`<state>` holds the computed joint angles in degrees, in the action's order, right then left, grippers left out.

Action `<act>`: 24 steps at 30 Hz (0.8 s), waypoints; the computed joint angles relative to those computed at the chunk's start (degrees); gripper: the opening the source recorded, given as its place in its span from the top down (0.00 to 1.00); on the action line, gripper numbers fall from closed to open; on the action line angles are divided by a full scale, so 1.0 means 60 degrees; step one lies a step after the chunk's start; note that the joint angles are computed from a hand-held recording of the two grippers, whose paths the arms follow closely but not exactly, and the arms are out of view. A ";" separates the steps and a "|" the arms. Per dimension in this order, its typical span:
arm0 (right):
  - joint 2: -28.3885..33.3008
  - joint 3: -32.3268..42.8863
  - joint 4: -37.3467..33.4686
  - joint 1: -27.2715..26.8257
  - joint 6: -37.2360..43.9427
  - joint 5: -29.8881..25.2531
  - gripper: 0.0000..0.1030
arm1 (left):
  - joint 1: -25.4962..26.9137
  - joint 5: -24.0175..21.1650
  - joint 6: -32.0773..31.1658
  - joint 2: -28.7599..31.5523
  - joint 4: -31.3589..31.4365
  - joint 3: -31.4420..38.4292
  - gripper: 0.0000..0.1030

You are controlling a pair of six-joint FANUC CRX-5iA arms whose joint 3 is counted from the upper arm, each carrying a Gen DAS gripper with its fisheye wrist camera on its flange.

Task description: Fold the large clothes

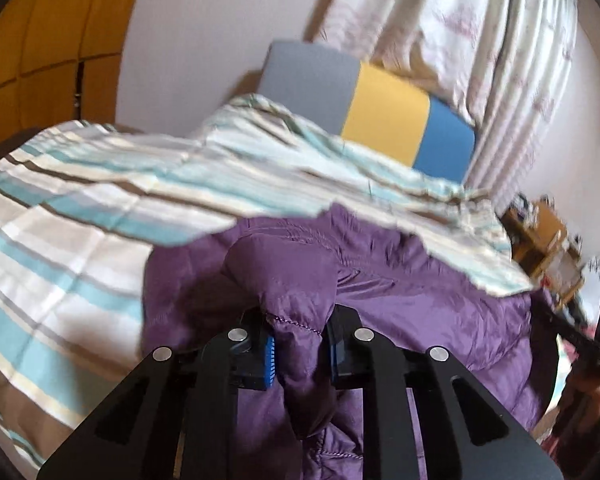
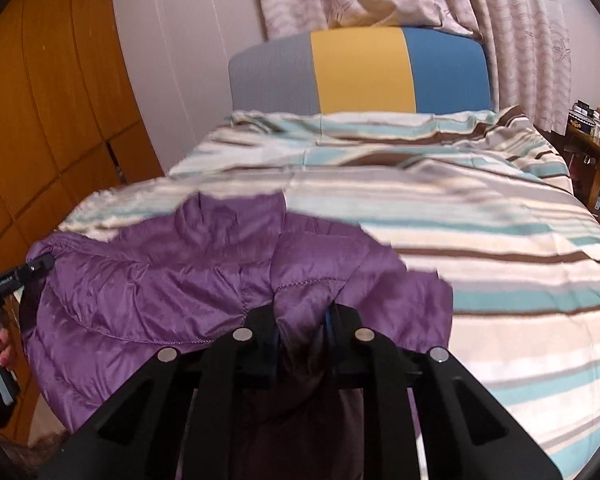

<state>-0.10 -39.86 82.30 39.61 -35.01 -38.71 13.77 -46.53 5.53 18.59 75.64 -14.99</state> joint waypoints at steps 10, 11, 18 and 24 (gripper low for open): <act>0.0643 0.0769 0.1850 -0.1652 -0.1264 0.0601 0.85 | -0.1337 0.2026 0.0577 0.0608 0.1662 0.0907 0.82; 0.0800 0.0886 0.1954 -0.1755 -0.1266 0.0572 0.85 | -0.1499 0.2309 0.0560 0.0713 0.1773 0.1014 0.82; 0.1917 0.1557 0.2023 -0.2120 -0.0977 0.0192 0.85 | -0.2331 0.3974 0.0003 0.1409 0.2312 0.1537 0.82; 0.2817 0.2071 0.1402 -0.2100 -0.0655 -0.0198 0.81 | -0.2848 0.5049 -0.0867 0.1827 0.2983 0.1709 0.82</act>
<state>16.80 -27.43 90.71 27.01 -38.94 -39.90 -3.32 -16.23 0.33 29.55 93.54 -4.73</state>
